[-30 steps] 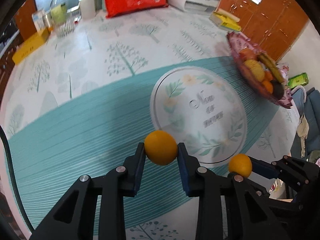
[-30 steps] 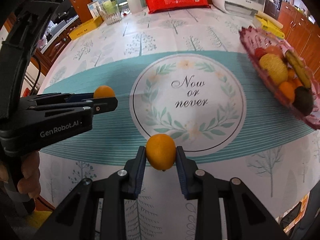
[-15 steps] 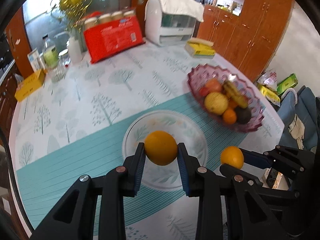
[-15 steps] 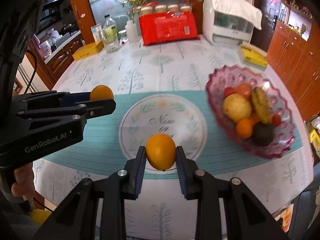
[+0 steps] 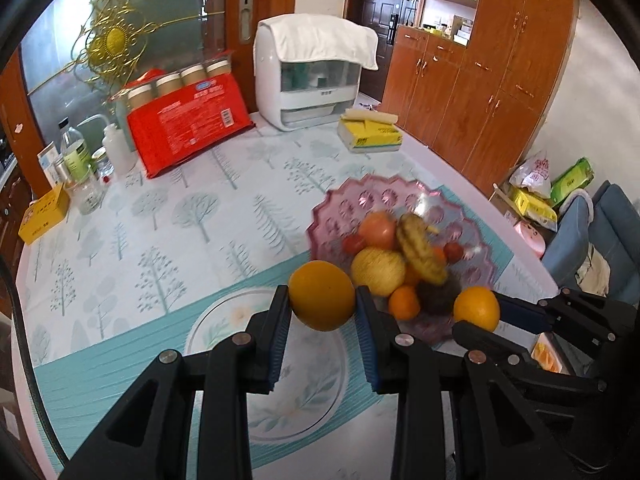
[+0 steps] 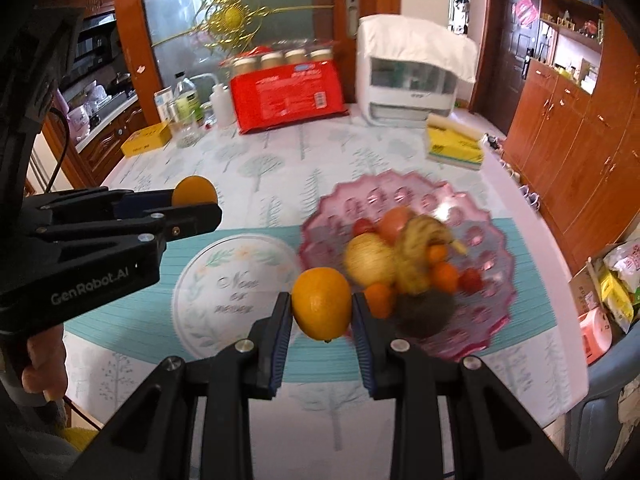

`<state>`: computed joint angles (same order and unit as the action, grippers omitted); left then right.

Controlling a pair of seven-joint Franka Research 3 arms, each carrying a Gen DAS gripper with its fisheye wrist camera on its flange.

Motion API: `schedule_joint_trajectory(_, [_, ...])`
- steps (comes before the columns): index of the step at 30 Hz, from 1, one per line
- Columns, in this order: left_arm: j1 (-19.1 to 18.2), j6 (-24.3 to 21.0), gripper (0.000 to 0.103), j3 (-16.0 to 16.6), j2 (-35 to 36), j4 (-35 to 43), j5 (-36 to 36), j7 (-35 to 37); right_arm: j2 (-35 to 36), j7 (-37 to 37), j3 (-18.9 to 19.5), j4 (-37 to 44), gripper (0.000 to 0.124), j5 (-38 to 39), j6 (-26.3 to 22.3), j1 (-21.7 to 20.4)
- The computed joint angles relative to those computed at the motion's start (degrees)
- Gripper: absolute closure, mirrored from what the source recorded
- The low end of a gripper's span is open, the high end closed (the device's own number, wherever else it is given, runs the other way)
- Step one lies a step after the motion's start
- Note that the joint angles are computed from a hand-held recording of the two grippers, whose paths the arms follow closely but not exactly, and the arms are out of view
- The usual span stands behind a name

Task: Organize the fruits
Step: 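Carry both oranges over the pink bowl with both tools, then open both tools to drop the oranges into the bowl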

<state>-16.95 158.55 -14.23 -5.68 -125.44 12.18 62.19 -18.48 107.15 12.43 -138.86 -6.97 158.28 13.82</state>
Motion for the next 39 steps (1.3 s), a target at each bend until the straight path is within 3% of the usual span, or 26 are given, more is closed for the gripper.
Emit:
schedule_joint_trajectory(5, [-0.2, -1.89, 0.073, -1.27, 6.37, 7.85, 7.36, -7.42, 0.25, -3.48, -2.51, 0.1, 0.094, -0.31, 2.54, -1.75])
schedule_joint_trajectory(14, [-4.59, -9.33, 0.073, 0.33, 19.6, 23.83, 15.92, -15.2, 5.73, -11.43, -7.0, 4.43, 0.094, 4.86, 5.24, -4.15])
schedule_joint_trajectory(23, [-7.53, -15.65, 0.073, 2.19, 29.54, 35.09, 15.31, -15.5, 11.65, -14.15, -9.05, 9.0, 0.094, 7.21, 3.96, -5.17])
schedule_joint_trajectory(39, [-9.17, -20.98, 0.072, 3.49, 35.51, 41.78, 13.83, -14.27, 17.97, -18.41, -10.83, 13.27, 0.094, 12.81, 0.23, -3.64])
